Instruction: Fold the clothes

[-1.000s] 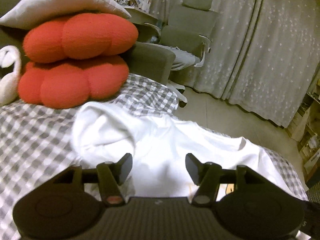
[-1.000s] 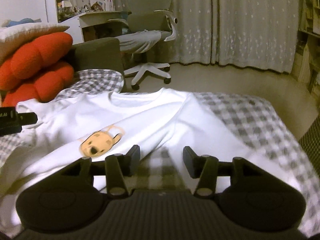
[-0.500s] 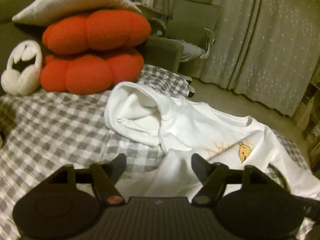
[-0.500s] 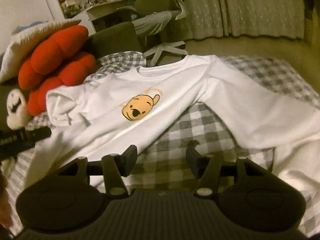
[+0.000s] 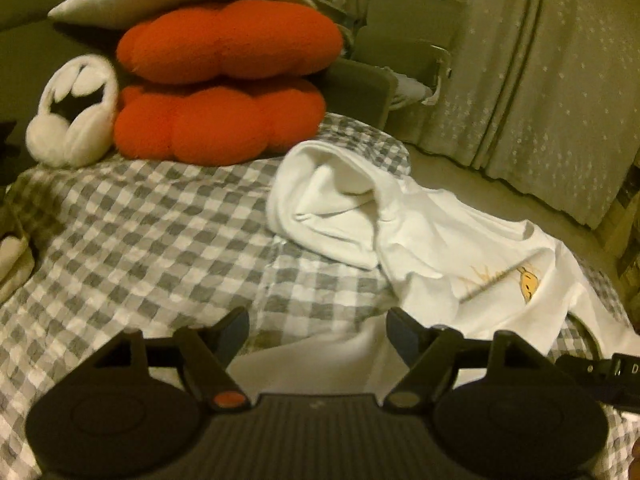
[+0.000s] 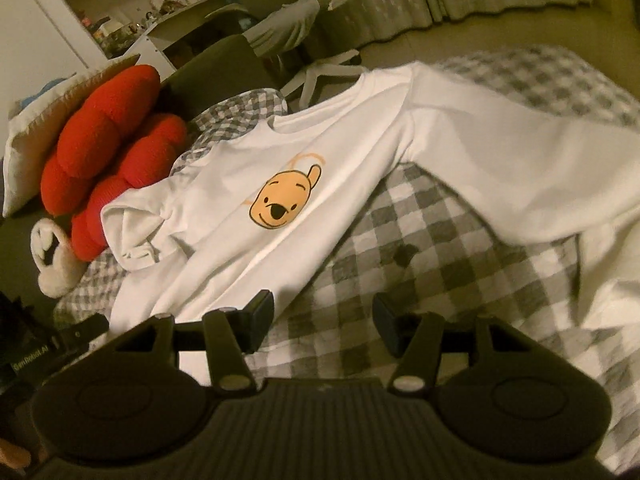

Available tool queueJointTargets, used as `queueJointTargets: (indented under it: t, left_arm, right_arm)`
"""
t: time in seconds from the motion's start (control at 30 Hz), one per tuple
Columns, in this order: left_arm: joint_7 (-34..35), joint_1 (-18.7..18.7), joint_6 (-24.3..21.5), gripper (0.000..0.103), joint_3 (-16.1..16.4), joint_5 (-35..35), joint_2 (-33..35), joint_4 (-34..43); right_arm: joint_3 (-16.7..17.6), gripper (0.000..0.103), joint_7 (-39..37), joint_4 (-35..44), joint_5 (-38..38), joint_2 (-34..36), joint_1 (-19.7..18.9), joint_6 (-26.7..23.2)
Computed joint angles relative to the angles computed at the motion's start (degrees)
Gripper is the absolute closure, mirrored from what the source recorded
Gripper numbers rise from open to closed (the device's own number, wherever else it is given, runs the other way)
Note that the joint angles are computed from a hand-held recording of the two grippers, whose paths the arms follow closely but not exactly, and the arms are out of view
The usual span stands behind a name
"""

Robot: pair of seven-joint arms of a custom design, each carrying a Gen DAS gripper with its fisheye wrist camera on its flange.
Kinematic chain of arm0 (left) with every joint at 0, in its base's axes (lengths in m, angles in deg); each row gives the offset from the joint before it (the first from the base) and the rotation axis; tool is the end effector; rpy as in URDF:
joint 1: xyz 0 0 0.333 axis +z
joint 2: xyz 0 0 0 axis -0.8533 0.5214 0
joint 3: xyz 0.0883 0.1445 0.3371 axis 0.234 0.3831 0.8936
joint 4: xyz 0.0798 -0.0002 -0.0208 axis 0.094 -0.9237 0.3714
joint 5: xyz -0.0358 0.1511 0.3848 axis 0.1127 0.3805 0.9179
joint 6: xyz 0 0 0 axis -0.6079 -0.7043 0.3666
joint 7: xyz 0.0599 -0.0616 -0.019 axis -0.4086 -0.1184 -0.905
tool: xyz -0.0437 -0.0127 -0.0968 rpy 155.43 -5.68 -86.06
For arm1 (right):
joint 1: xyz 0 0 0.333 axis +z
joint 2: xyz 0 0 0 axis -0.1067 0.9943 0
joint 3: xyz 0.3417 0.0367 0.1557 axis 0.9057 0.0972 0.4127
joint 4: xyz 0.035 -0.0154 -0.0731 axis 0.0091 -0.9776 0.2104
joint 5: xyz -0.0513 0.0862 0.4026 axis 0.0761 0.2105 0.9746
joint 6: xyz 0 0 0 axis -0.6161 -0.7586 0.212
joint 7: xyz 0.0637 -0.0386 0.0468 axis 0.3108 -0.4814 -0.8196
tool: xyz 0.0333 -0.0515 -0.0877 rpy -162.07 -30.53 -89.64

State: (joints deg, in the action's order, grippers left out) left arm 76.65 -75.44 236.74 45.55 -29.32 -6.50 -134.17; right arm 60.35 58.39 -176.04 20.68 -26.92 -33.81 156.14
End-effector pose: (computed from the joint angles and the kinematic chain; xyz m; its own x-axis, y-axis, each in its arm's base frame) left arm 0.5508 -0.1323 0.3446 0.3678 -0.9122 0.1807 -0.5476 -0.3695 -0.7507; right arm 0.6682 0.1798 0.3324 0.2074 -0.8567 -0.4722 -0.8046 0.1252 -0.5804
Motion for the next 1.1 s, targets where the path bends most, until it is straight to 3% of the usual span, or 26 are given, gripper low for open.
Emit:
queueJointTargets:
  t: [0.17,0.3,0.37,0.53,0.57,0.63,0.7,0.77,0.8,0.87,0.93,1.1]
  left_arm:
    - [-4.4,1.7,-2.1,0.027,0.0,2.8,-1.2,-2.3]
    - [-17.0,5.0,-4.6,0.032,-1.1,15.3,-3.1,-6.7]
    - [-24.0,7.6,-5.2,0.034,-2.4,23.9,-3.8,-8.8]
    - [-38.8,15.4,-6.4,0.036,-6.8,46.5,-4.3,-12.0]
    - [-37.3,14.0,-7.0,0.036,-5.8,46.0,-4.2,-11.7]
    - [-31.1,6.9,-8.6,0.042,-0.3,39.9,-4.0,-10.3]
    - [-26.9,2.4,-9.9,0.057,3.3,34.7,-3.8,-9.1]
    - [-28.3,3.2,-10.2,0.07,2.8,35.5,-3.9,-9.3]
    - [-30.9,5.4,-9.9,0.081,1.2,38.2,-4.1,-9.9]
    - [-37.6,10.8,-9.1,0.088,-2.6,45.5,-4.5,-11.3]
    - [-46.3,16.9,-7.4,0.091,-6.8,55.1,-4.8,-12.8]
    - [-60.5,24.0,-2.8,0.092,-10.9,71.7,-5.1,-14.4]
  right_arm:
    - [2.8,0.044,-0.7,0.3,0.5,1.5,-1.4,-1.5]
    - [4.9,0.045,-2.4,0.3,1.3,2.7,-2.2,-2.3]
    - [6.0,0.051,-3.4,0.2,1.4,3.6,-2.8,-2.3]
    - [12.1,0.086,-7.5,1.1,1.6,9.7,-6.9,-5.0]
    - [12.4,0.089,-7.9,1.0,2.2,9.9,-7.0,-4.9]
    - [12.7,0.097,-8.4,0.6,3.0,9.8,-7.4,-4.1]
    - [14.0,0.098,-8.9,0.0,3.0,10.3,-8.9,-3.3]
    - [15.7,0.098,-9.1,-1.2,2.0,10.5,-10.8,-2.0]
    - [16.1,0.098,-9.1,-1.8,1.2,10.3,-11.6,-1.0]
    - [16.4,0.098,-8.2,-2.8,-0.6,9.6,-12.6,1.3]
    - [16.7,0.098,-7.0,-3.8,-2.2,8.9,-13.8,3.2]
    - [17.5,0.098,-3.3,-5.5,-5.7,7.9,-17.5,6.2]
